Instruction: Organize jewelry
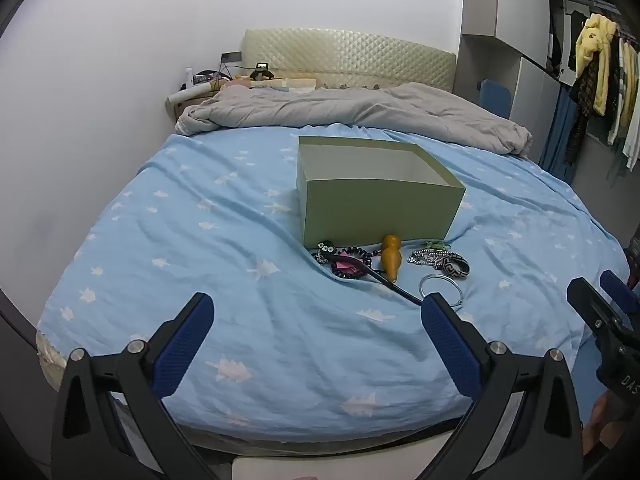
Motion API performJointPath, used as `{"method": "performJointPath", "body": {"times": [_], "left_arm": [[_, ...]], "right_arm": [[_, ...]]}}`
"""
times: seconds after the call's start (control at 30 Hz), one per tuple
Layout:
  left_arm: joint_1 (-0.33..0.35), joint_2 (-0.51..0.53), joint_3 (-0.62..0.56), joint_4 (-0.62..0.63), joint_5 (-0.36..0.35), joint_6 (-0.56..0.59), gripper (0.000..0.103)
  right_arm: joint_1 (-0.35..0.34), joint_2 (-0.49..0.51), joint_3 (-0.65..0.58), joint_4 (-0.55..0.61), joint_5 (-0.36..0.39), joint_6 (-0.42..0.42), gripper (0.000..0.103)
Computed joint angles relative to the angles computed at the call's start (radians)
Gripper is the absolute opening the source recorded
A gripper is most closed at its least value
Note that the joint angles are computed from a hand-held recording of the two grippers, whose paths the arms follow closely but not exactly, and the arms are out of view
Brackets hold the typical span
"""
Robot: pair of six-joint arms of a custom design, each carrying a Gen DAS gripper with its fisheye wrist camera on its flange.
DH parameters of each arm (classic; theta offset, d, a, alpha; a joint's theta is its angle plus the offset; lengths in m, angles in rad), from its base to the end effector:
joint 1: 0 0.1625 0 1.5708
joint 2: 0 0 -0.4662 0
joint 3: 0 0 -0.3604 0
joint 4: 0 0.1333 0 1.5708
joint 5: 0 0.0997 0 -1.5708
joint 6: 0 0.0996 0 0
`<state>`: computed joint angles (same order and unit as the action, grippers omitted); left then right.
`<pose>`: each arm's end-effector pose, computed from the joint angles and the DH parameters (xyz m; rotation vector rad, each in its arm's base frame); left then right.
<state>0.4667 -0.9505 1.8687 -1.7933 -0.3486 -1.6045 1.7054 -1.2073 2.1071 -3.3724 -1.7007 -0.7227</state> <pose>-0.3842 -0.4477 0.1655 -0.0029 2.0205 -1.1873 0.1903 -0.5082 0.3329 0.9812 -2.3391 1.1270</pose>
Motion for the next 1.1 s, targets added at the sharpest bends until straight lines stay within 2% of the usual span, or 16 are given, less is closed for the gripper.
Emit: {"method": "performJointPath", "body": {"times": [0.3,0.37,0.7,0.77,1.1], "left_arm": [[-0.007,-0.006,0.004,-0.002,-0.002,-0.003,0.103],[-0.001,0.017,0.004,-0.034,-0.002,0.011,0.103],[-0.004,0.024,-0.013,-0.016,-0.011,0.004,0.103],[0.005,0.021,-0.004,-0.042,-0.004,0.034,0.103],[0.003,0.018,0.006,-0.060,0.003,0.047,0.103]], "right_arm": [[0.000,-0.005,-0.002,0.009,-0.007,0.003,0.103],[-0.004,-0.008,-0.002,0.011,-0.004,0.005,0.103],[-0.006,-0.004,0.003,-0.003,-0.005,0.002,0.103],[-0.007,-0.009,0.007,-0.005,-0.002,0.000,0.103],[0.000,0.000,0.007,-0.018,-0.017,0.003,0.103]]}}
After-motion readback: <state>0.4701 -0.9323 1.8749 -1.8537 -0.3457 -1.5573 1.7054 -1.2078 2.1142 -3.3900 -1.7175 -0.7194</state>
